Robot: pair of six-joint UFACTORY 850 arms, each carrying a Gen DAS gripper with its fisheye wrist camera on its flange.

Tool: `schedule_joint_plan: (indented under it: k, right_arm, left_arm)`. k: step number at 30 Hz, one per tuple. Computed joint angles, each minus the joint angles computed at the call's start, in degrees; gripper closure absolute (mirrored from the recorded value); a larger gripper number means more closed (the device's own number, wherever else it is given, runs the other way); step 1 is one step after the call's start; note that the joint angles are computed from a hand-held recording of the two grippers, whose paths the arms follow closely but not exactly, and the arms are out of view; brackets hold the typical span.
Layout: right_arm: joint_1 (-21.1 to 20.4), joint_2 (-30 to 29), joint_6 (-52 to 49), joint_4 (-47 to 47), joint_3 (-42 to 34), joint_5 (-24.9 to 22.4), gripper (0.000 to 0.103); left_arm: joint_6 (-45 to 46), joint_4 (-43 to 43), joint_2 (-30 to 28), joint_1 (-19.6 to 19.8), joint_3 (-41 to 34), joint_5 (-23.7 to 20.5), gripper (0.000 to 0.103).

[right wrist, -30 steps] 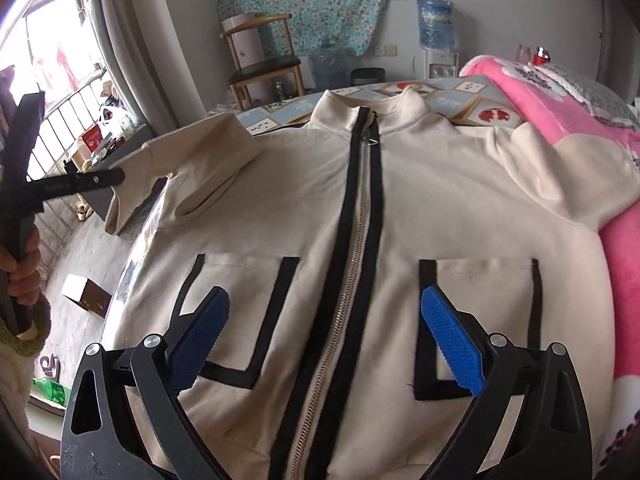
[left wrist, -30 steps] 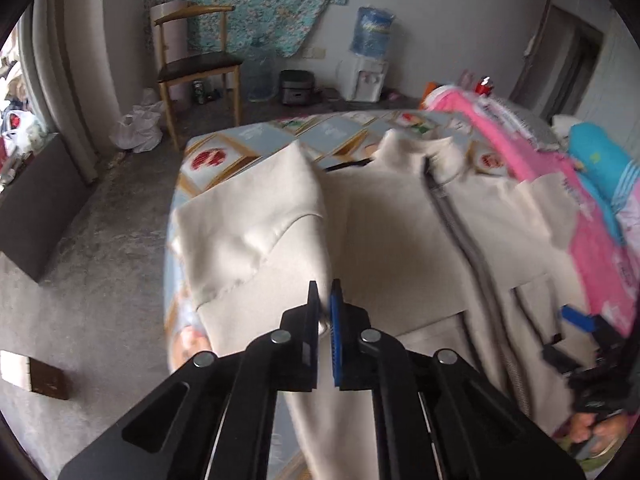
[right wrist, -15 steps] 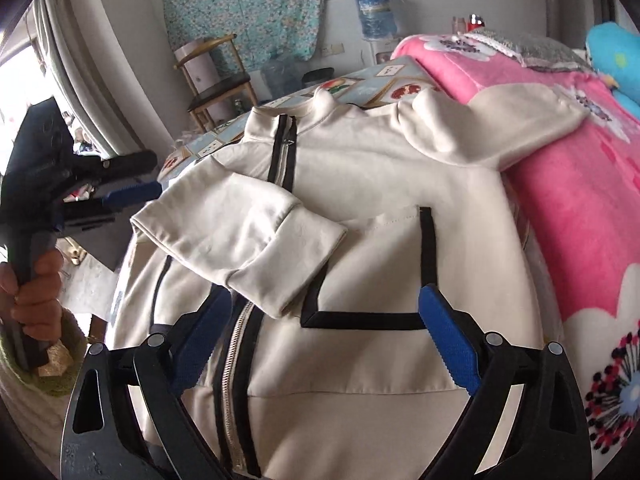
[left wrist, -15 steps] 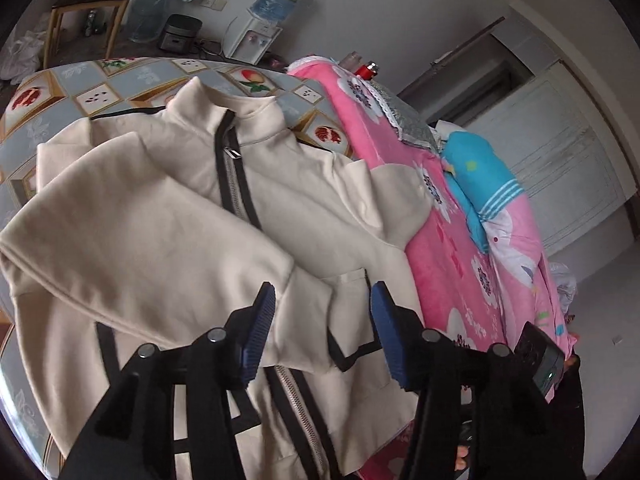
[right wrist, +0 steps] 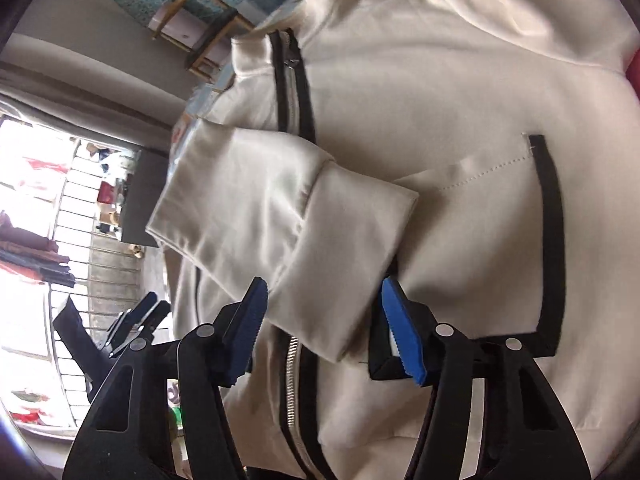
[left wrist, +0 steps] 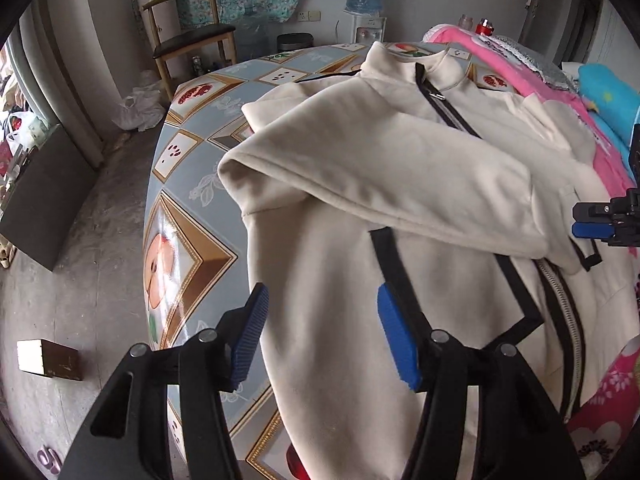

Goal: Fold large clothes

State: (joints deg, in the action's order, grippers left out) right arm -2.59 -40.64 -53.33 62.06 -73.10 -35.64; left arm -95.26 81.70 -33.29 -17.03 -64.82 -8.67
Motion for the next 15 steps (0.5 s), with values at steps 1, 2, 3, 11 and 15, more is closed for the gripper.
schedule_joint_plan:
  k: [1, 2, 3, 11, 15]
  right_arm:
    - [0.3, -0.3, 2.0, -1.9, -0.2, 0.8, 0.048]
    - [0.6, -0.4, 3.4, -3.1, -0.1, 1.2, 0.048]
    - [1.0, -0.4, 3.9, -3.9, 0.0, 1.6, 0.048]
    - [5.3, -0.1, 10.7, -15.9, -0.8, 10.2, 0.098]
    - [6.5, 2.1, 6.8, -15.7, -2.1, 14.5, 0.099]
  left_arm:
    - [-3.7, 4.1, -0.4, 0.1, 0.0, -0.8, 0.048]
    - [-7.2, 8.2, -0.7, 0.0, -0.1, -1.6, 0.048]
    - [-9.3, 10.8, -1.1, 0.1, -0.2, -1.9, 0.048]
    - [-1.5, 3.0, -4.5, 0.0, -3.5, -5.7, 0.048]
    - [-1.5, 1.8, -4.8, 0.7, -3.7, -5.5, 0.048]
